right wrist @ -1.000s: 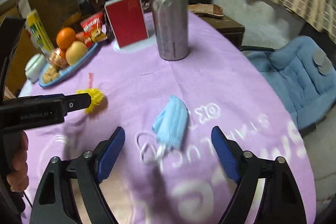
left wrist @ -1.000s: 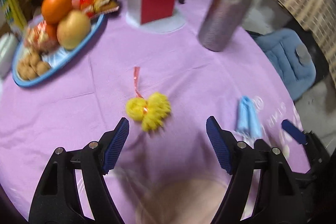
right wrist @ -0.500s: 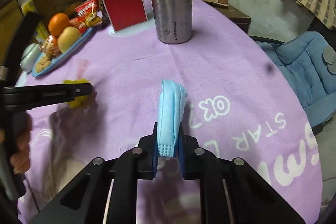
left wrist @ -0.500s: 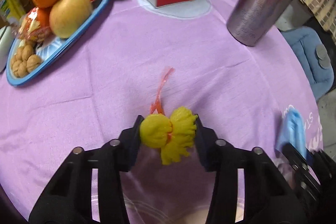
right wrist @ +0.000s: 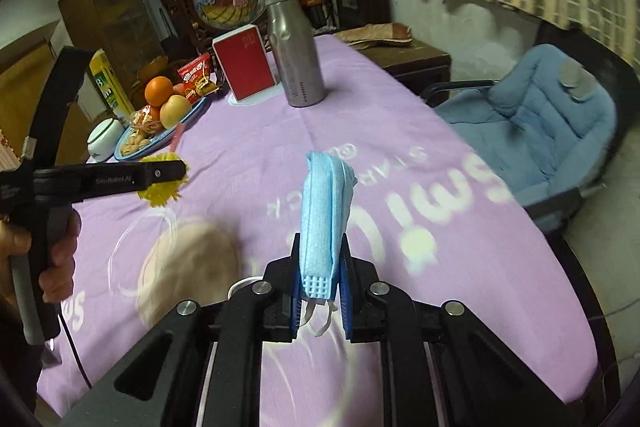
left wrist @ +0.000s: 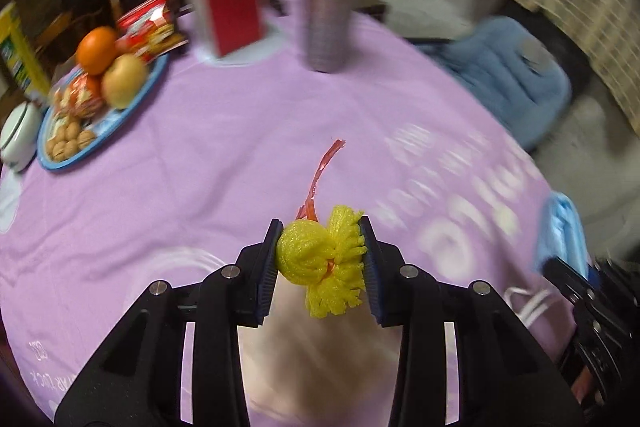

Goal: Collect trash
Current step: 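Carry the yellow net and blue mask over the red wastebasket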

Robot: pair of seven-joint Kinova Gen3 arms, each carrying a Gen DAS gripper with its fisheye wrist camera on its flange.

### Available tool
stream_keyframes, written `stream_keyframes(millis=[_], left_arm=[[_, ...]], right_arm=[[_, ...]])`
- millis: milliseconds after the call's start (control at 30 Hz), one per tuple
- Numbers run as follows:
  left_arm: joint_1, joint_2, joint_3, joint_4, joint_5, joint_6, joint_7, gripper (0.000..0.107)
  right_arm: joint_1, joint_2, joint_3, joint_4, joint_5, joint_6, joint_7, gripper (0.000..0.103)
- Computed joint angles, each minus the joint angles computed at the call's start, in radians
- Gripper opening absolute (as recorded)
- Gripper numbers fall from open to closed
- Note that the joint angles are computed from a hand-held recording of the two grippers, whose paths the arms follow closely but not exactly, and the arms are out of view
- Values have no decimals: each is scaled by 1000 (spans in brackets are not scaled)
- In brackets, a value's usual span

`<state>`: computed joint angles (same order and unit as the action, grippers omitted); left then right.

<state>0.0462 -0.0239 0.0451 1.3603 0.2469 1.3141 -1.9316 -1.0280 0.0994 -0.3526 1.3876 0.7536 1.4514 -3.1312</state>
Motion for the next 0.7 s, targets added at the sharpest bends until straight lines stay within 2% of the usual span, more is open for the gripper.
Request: stream_keyframes(millis=[167,267,467,700], left_arm=[[71,-156,36,153,40,-14,-30,38],[116,-232,63,235,32,-55,-19,38],[171,-315,119,332,-2,-116,64,38],[220,-376,134,417,-16,-153,114,38]], right_arm=[[-70,-42,-64,75,14,94,-147,16],[-93,-64,-103,120,6,133,-239,16],[-124,-97,-170,203,-6,181,-415,16],[-140,-134,-236,280,-16,198,-582,16]])
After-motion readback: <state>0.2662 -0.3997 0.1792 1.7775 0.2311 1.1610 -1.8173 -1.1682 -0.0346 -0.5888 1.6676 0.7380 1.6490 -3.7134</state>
